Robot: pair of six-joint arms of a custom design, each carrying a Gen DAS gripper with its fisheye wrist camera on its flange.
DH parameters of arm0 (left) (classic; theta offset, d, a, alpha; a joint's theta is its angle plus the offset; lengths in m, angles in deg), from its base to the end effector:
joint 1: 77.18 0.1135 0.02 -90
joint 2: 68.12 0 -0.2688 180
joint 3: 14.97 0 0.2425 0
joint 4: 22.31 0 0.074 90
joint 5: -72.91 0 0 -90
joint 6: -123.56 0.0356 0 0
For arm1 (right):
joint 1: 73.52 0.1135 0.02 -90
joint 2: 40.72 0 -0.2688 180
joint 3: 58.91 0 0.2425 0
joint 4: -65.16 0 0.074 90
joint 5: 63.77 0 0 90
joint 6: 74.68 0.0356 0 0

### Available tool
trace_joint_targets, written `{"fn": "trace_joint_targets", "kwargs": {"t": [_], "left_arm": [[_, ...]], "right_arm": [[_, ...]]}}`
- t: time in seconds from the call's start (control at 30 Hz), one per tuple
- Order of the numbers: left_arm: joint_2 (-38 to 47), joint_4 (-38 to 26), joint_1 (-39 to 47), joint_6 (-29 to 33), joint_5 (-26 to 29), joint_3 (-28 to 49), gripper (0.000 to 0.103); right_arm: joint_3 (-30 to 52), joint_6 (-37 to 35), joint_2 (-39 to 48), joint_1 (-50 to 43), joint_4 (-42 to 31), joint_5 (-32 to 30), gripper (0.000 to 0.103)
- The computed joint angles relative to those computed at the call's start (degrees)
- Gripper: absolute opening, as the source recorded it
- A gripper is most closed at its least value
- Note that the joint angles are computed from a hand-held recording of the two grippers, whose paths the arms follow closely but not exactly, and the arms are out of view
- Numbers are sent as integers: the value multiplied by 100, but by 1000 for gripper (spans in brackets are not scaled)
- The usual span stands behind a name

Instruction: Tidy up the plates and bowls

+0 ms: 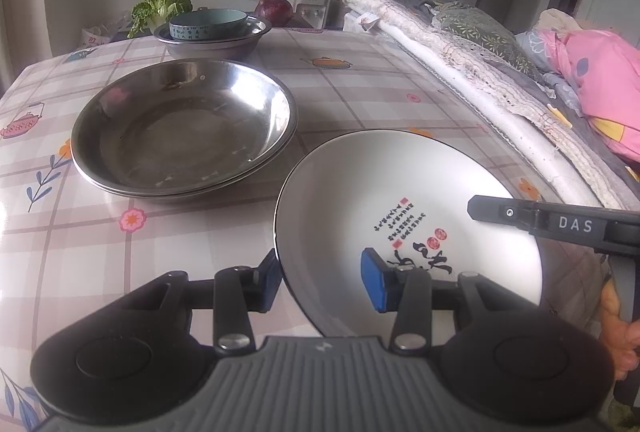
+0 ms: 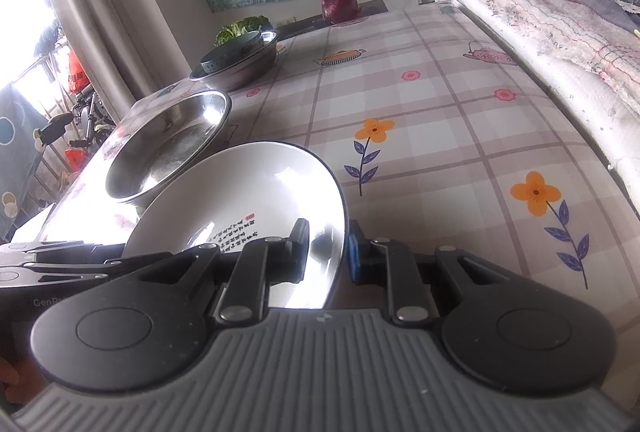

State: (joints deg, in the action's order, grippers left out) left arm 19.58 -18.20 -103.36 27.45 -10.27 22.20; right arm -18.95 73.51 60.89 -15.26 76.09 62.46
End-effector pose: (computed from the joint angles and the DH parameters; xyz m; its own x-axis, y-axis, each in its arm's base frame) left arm 0.2124 -0.1091 0.1157 -0.7009 0.2268 -0.6763 0.4394 0.8841 -0.1589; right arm 0.1517 0.2052 0.0839 -0.6303 0.2841 -0.7225 0.0882 0.9508 0.2969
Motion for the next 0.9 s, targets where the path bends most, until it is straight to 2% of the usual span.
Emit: {"fn": "trace_joint_targets", "kwargs": {"t": [0.9], "left_arm": [[43,-33,-58,43,-30,37,44]], "right_arm": [[-25,23,209,-106,192,-102,18]]}}
